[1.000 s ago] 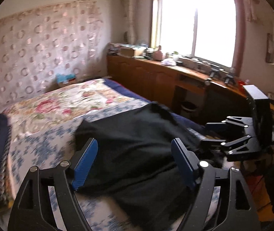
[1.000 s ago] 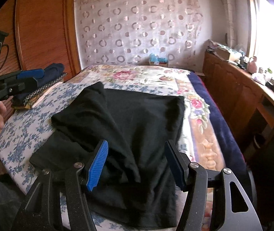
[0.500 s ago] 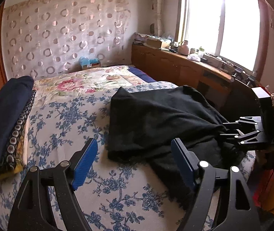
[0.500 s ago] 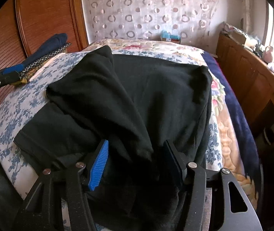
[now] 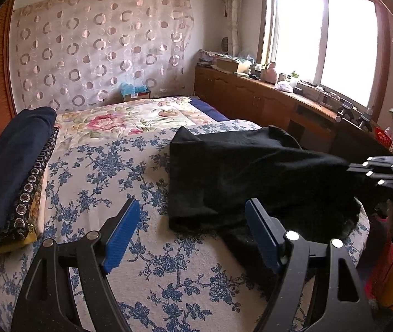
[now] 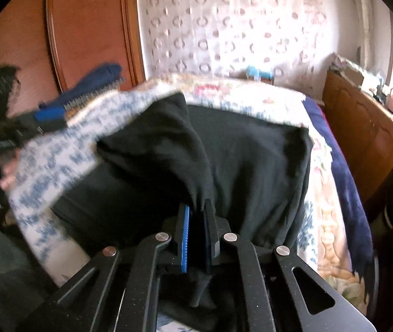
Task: Fold small clothes
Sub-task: 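Fold the shirt end with the right tool and open it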
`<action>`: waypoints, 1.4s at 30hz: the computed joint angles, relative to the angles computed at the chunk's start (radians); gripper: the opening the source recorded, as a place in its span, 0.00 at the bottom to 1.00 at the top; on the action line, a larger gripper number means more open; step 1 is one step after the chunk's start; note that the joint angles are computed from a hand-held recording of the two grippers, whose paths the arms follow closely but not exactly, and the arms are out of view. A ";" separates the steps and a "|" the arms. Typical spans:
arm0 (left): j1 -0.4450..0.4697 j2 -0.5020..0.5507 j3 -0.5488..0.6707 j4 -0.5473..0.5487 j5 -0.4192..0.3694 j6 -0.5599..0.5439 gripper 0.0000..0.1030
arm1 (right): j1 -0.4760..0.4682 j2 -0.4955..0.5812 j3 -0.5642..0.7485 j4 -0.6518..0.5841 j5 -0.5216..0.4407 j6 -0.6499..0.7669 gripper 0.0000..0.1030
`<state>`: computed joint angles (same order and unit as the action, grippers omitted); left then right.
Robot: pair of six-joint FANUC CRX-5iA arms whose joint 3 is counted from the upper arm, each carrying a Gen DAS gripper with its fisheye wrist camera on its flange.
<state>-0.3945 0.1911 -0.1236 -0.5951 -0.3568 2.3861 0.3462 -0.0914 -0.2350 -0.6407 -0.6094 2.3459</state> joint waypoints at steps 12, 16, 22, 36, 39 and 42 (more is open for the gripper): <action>-0.012 -0.018 -0.002 -0.073 -0.015 0.083 0.77 | 0.059 -0.025 -0.116 0.275 0.083 -0.283 0.08; -0.021 -0.023 0.002 -0.113 -0.029 0.130 0.77 | 0.077 -0.025 -0.144 0.360 0.105 -0.376 0.24; -0.028 -0.030 0.002 -0.158 -0.043 0.181 0.77 | 0.082 -0.074 -0.140 0.331 0.122 -0.347 0.49; -0.026 -0.070 -0.025 -0.244 -0.085 0.282 0.77 | 0.201 0.120 0.081 0.198 0.022 -0.166 0.51; -0.024 -0.085 -0.037 -0.269 -0.100 0.316 0.77 | 0.235 0.182 0.144 0.206 -0.017 -0.144 0.51; -0.022 -0.095 -0.047 -0.282 -0.108 0.334 0.77 | 0.264 0.243 0.209 0.217 -0.060 -0.130 0.51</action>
<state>-0.4162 0.0957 -0.1702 -0.8773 -0.4652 2.7199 0.6098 0.1513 -0.0259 -0.4239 -0.6694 2.2158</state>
